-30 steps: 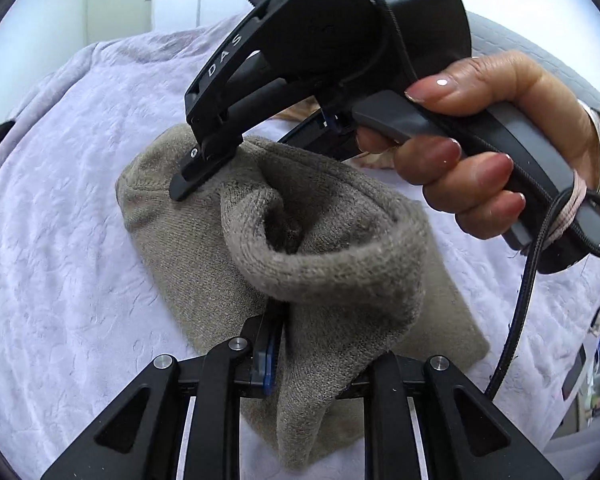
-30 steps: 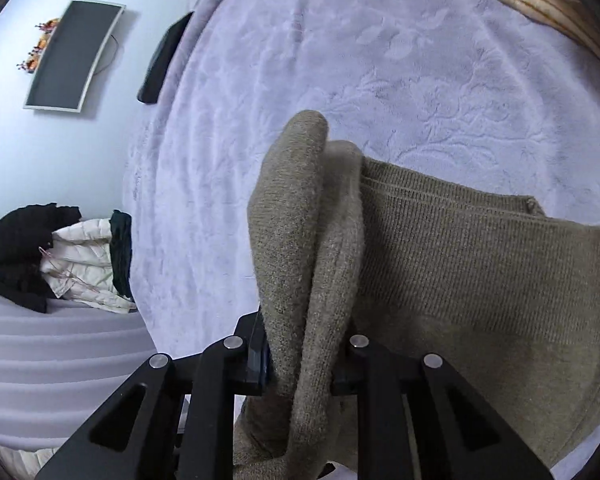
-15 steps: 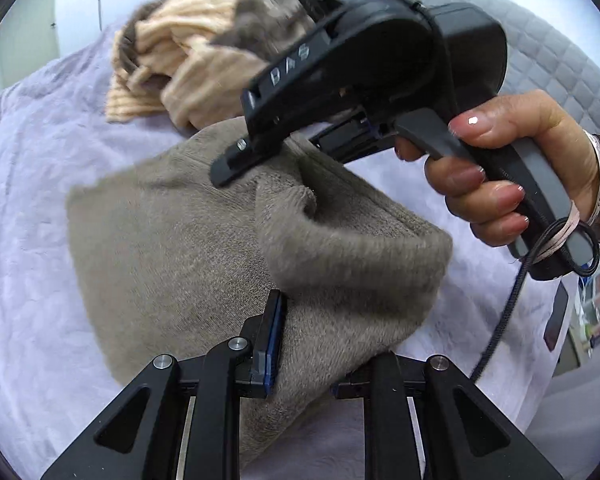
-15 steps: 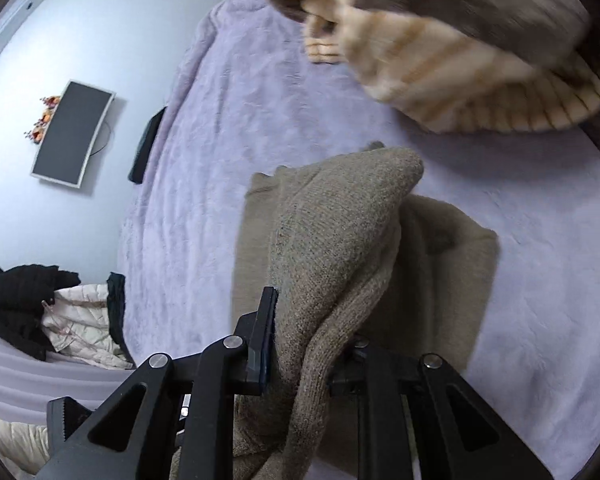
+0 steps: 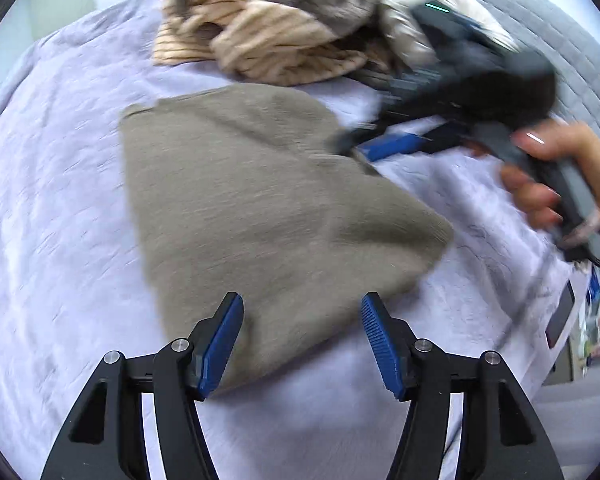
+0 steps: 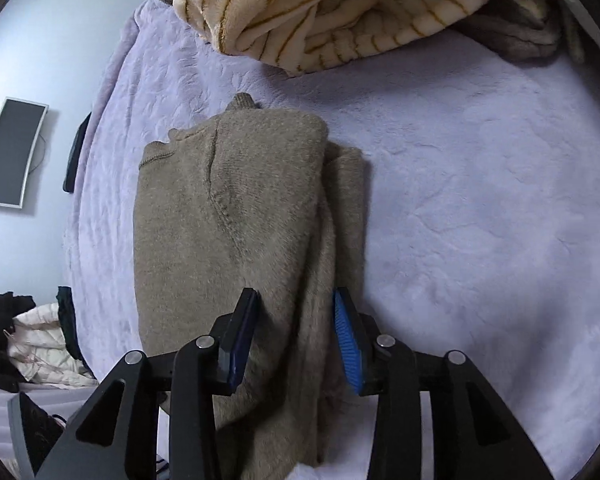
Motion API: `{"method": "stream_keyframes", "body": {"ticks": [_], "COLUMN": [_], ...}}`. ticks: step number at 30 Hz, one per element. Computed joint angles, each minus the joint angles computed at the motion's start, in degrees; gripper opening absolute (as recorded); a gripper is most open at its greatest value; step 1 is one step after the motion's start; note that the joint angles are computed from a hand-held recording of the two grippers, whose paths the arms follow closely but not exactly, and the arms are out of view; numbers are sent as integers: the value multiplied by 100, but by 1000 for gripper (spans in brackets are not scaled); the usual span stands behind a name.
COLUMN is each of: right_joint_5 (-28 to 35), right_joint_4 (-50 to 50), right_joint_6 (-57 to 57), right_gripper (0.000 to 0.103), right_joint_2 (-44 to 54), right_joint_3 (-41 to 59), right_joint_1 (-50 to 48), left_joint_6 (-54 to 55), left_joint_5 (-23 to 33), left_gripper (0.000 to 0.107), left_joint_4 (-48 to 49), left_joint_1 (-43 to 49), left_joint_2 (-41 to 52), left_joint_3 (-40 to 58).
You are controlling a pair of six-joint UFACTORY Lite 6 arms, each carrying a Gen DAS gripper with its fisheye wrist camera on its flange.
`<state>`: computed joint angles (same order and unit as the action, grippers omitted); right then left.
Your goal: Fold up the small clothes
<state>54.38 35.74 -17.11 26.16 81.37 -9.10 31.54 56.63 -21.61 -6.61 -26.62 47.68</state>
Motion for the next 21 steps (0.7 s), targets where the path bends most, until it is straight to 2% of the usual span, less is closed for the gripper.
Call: {"method": "stream_keyframes", "body": {"ticks": [5, 8, 10, 11, 12, 13, 15, 17, 18, 20, 21], "right_joint_5": [508, 809, 705, 608, 536, 454, 238, 4, -115, -420, -371], "right_joint_4": [575, 1052, 821, 648, 614, 748, 927, 916, 787, 392, 470], "right_joint_6": [-606, -1021, -927, -805, -750, -778, -784, -745, -706, -524, -606], "right_gripper": [43, 43, 42, 37, 11, 7, 7, 7, 7, 7, 6], "right_joint_2": [-1399, -2008, -2107, -2095, -2063, -2029, -2074, -2121, -2156, -2209, -2182], "right_joint_3": [-1250, -1946, -2212, -2279, -2349, -2428, -2537, -2683, -2806, -3232, -3411], "right_joint_1": [-659, -767, -414, -226, -75, 76, 313, 456, 449, 272, 22], "left_joint_6": [138, -202, -371, -566, -774, -893, -845, -574, -558, -326, -271], "left_joint_5": [29, -272, -535, -769, -979, -1158, -1305, -1341, -1393, -1241, -1149], "left_gripper": [63, 63, 63, 63, 63, 63, 63, 71, 79, 80, 80], "left_joint_4": [77, 340, 525, 738, 1018, 1238, 1282, 1009, 998, 809, 755], "left_joint_1": [1139, 1173, 1029, 835, 653, 539, 619, 893, 974, 1193, 1247], "left_joint_2": [443, 1204, 1377, 1445, 1436, 1450, 1564, 1659, 1680, 1778, 1816], "left_joint_3": [353, 723, 689, 626, 495, 359, 166, 62, 34, 73, 108]}}
